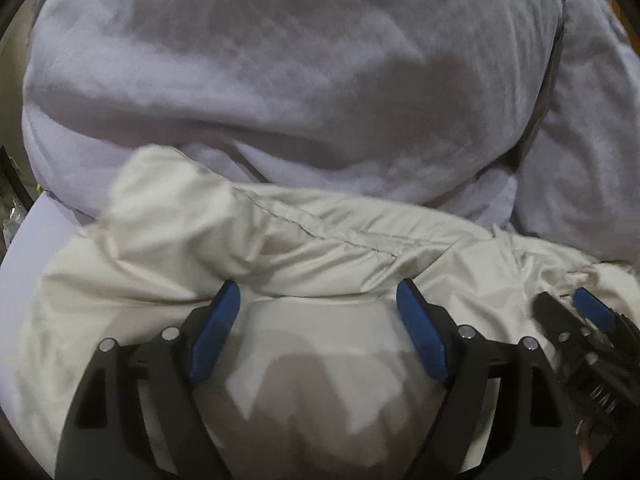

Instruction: Fold large clothes

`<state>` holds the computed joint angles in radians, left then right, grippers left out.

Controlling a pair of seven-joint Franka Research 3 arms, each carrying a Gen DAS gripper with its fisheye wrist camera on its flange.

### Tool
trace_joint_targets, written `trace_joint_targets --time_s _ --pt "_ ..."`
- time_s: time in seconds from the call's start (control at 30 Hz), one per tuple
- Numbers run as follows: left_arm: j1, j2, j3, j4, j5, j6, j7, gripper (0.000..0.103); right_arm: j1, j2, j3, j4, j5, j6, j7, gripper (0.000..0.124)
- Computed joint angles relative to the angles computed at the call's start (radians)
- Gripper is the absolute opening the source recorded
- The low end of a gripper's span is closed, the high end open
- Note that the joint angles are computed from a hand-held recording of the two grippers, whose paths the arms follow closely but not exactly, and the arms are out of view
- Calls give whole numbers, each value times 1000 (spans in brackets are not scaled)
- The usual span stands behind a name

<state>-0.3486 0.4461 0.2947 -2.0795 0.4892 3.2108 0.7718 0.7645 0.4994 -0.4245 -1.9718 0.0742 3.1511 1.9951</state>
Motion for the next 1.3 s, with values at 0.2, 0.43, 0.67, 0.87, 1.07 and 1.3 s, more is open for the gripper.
trace_joint_targets --time_s 0.2,0.43,0.67,0.87,1.07,1.3 --pt "-82 -36 122 -16 37 8 -16 81 187 -52 -280 -101 -66 -49 121 85" --pt "-128 -24 188 3 112 -38 -84 81 264 -42 -415 -144 -180 -90 246 85" --pt "-94 56 174 69 205 -86 -142 82 268 61 -414 -108 -259 -93 337 93" --pt "-1 126 90 152 240 -100 -167 89 273 128 -418 -82 -239 -70 328 97" --pt "41 140 70 162 265 -81 -186 91 273 163 -411 -77 -165 -49 286 99" --pt "113 134 2 178 239 -98 -133 92 251 194 -385 -76 -75 -22 216 99"
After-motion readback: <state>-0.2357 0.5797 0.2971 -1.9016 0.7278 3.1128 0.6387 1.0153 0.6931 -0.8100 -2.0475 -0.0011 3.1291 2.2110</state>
